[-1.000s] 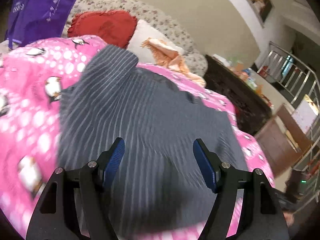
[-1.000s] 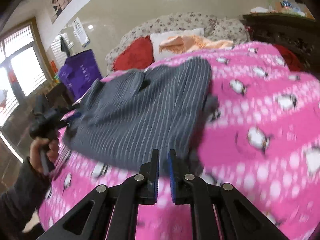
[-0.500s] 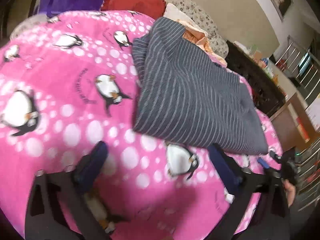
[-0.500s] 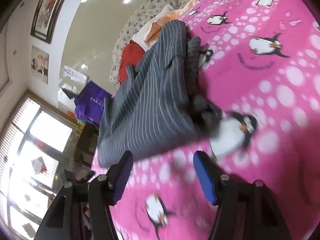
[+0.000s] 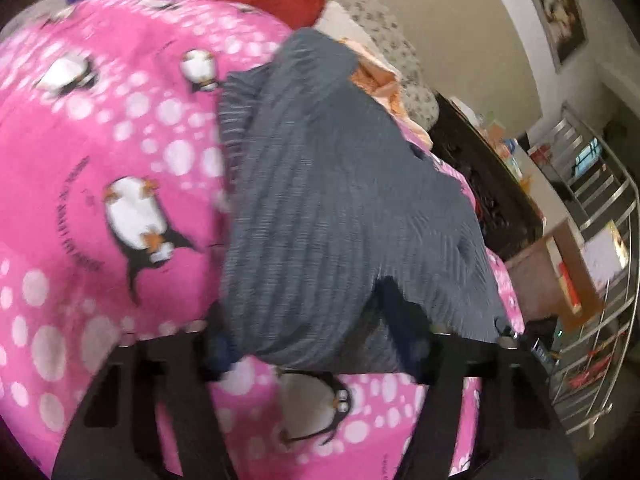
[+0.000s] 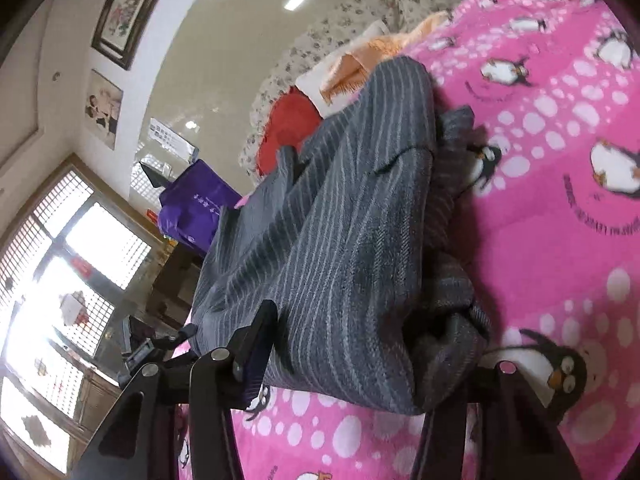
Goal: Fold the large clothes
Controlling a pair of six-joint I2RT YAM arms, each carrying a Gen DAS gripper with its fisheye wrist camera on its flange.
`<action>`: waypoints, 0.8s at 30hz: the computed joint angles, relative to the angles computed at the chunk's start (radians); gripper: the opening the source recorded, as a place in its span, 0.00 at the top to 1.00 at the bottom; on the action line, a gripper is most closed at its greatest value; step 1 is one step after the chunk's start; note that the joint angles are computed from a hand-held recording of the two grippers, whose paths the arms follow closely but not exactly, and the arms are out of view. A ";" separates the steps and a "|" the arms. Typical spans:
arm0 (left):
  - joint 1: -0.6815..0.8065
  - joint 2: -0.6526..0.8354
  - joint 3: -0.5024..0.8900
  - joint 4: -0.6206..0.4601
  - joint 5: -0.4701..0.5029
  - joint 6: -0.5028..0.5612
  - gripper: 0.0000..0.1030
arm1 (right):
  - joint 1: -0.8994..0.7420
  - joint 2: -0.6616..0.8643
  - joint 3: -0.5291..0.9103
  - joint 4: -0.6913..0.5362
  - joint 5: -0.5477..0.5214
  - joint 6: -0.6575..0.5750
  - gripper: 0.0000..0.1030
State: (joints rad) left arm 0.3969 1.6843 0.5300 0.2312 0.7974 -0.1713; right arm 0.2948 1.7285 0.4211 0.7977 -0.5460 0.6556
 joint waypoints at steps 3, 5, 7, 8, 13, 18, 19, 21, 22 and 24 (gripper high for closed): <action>0.012 0.041 0.028 0.009 0.027 -0.035 0.43 | -0.014 0.037 0.051 -0.070 -0.031 0.007 0.49; -0.024 0.037 0.026 0.046 -0.022 -0.047 0.34 | -0.015 0.048 0.065 -0.078 -0.036 0.007 0.49; -0.049 0.026 0.025 0.053 -0.063 -0.082 0.33 | -0.009 0.037 0.068 -0.099 -0.026 0.005 0.49; -0.055 0.016 0.027 0.035 -0.073 -0.088 0.48 | -0.010 0.032 0.058 -0.086 -0.030 0.005 0.53; -0.055 -0.161 -0.016 -0.132 -0.087 -0.014 0.81 | -0.017 -0.080 -0.012 -0.068 -0.064 -0.015 0.81; 0.046 -0.550 -0.126 -0.583 -0.017 0.266 0.81 | -0.030 -0.385 -0.114 -0.341 -0.126 -0.089 0.82; 0.085 -0.622 -0.139 -0.694 0.007 0.338 0.81 | -0.033 -0.495 -0.145 -0.444 -0.147 -0.096 0.82; 0.209 -0.750 -0.172 -0.934 0.050 0.551 0.79 | -0.028 -0.672 -0.204 -0.594 -0.168 -0.103 0.78; 0.239 -0.772 -0.186 -0.970 0.045 0.596 0.72 | -0.016 -0.732 -0.220 -0.660 -0.164 -0.112 0.74; 0.268 -0.779 -0.238 -0.947 0.017 0.630 0.59 | -0.016 -0.818 -0.254 -0.774 -0.148 -0.136 0.70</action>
